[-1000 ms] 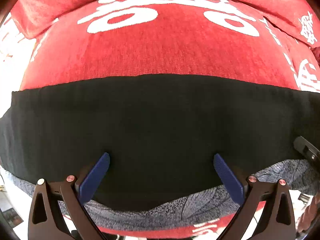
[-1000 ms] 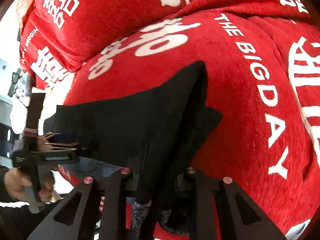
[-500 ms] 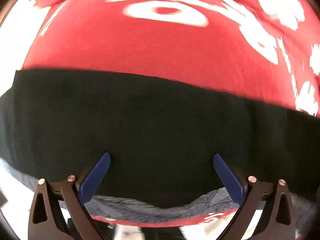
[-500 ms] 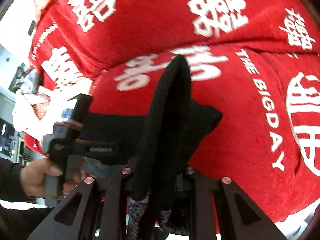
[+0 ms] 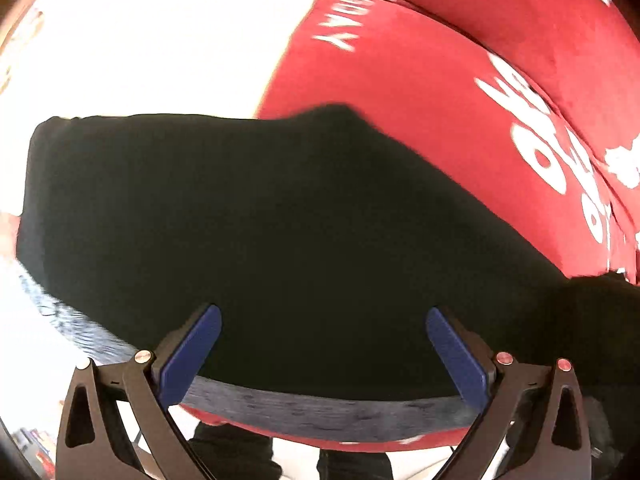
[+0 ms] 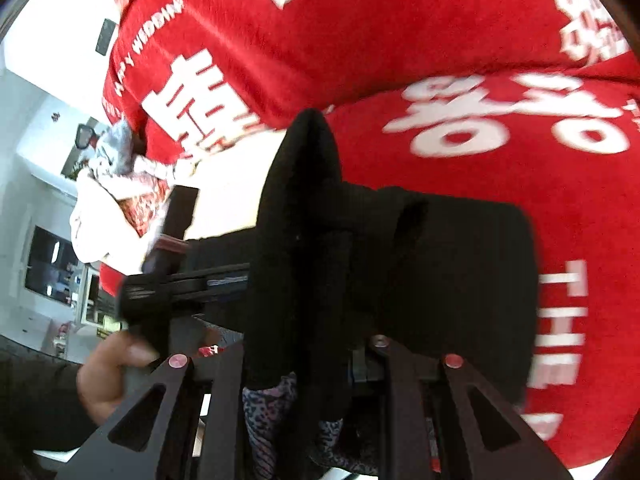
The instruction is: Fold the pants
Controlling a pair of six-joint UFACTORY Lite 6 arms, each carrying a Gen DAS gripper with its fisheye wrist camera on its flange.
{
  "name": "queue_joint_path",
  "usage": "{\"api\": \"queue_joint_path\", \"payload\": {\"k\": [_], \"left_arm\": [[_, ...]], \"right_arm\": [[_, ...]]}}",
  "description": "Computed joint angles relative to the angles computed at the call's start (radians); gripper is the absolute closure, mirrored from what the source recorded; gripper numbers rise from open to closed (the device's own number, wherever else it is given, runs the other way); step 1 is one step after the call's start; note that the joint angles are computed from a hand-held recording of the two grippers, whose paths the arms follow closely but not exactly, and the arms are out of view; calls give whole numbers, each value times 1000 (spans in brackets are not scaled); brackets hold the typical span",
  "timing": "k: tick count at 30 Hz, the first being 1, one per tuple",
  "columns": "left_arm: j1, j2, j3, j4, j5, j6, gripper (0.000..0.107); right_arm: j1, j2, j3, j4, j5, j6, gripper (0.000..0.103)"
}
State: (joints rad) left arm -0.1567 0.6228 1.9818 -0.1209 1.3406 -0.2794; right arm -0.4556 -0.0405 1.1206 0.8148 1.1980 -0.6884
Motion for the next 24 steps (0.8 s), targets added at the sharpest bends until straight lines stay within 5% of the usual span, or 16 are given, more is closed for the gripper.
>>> {"api": "queue_joint_path", "payload": {"k": [7,15,18,20,24], "left_arm": [[156,-91,-146,-16,-38,91,4],[196,-101,-168,-50,-44,146,4],[186,-89,-135,-43,-35,161,4],[183,-72,-90,-42,-24,165,4],[187,-30,18,-49,11,152,4]], "right_arm": [[379,97,-72,-129,-350,198,82],[491,86,-41,-276,-404,337,82],[535,114,-9,-347,-400,369,62],[536,98,4,-343,-358,345,23],[479,-37,-1,-287,-244,267,21]]}}
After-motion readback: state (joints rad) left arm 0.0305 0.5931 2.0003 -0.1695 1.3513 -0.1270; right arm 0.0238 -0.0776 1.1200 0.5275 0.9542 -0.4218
